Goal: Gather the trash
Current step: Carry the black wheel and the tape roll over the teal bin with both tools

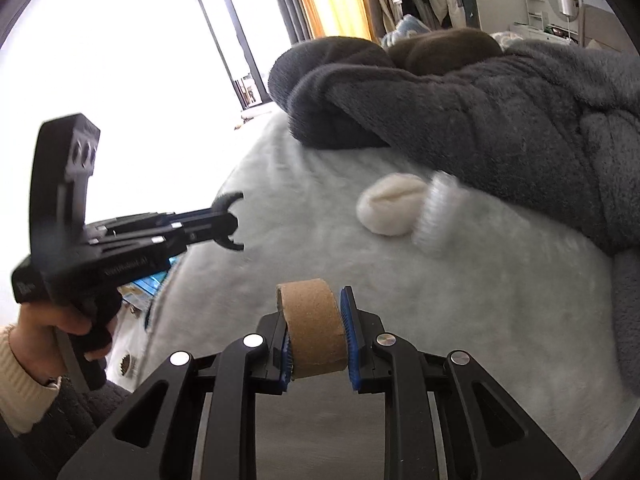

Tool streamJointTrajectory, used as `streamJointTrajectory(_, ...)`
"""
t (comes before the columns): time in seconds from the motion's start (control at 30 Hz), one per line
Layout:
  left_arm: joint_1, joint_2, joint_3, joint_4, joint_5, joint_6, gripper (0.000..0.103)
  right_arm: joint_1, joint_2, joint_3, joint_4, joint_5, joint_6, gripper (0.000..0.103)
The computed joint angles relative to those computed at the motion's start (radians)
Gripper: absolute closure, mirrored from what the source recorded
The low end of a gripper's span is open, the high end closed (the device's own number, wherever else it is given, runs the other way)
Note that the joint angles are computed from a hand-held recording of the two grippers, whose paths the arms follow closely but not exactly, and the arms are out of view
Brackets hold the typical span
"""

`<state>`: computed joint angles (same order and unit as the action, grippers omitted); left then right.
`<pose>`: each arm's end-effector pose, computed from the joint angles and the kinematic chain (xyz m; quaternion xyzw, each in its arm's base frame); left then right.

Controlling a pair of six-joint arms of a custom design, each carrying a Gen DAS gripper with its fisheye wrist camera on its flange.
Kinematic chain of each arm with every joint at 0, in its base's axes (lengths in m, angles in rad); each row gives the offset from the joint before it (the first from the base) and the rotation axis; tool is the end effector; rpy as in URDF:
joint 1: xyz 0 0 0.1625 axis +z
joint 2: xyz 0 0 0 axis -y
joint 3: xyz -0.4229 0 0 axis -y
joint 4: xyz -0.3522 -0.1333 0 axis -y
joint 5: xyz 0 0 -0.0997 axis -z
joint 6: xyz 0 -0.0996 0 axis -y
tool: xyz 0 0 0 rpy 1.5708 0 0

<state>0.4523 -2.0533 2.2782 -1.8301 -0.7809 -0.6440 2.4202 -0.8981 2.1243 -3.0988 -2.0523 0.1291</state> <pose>-0.1349 -0.2924 0.3919 0.2105 0.8986 -0.3069 0.2325 0.4360 -0.2673 0.1071 0.3048 -0.9112 0.2397 0.1395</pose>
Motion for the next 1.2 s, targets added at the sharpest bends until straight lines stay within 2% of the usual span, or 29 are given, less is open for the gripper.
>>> streamJointTrajectory(0.17,-0.003,-0.077,-0.033,0.136,0.024,-0.045,0.081,0.028,0.042,-0.047,0.004,0.001,0.007,0.082)
streamJointTrajectory(0.5,0.050,-0.160,-0.101,0.268,0.053,-0.039,0.081,0.061,0.132,-0.161,0.042,0.006,0.014,0.082)
streamJointTrajectory(0.83,0.130,-0.211,-0.133,0.337,0.051,0.013,0.081,0.079,0.234,-0.298,0.085,0.041,-0.001,0.082)
streamJointTrajectory(1.2,0.289,-0.235,-0.152,0.315,0.009,0.133,0.081,0.086,0.334,-0.420,0.116,0.097,-0.002,0.082)
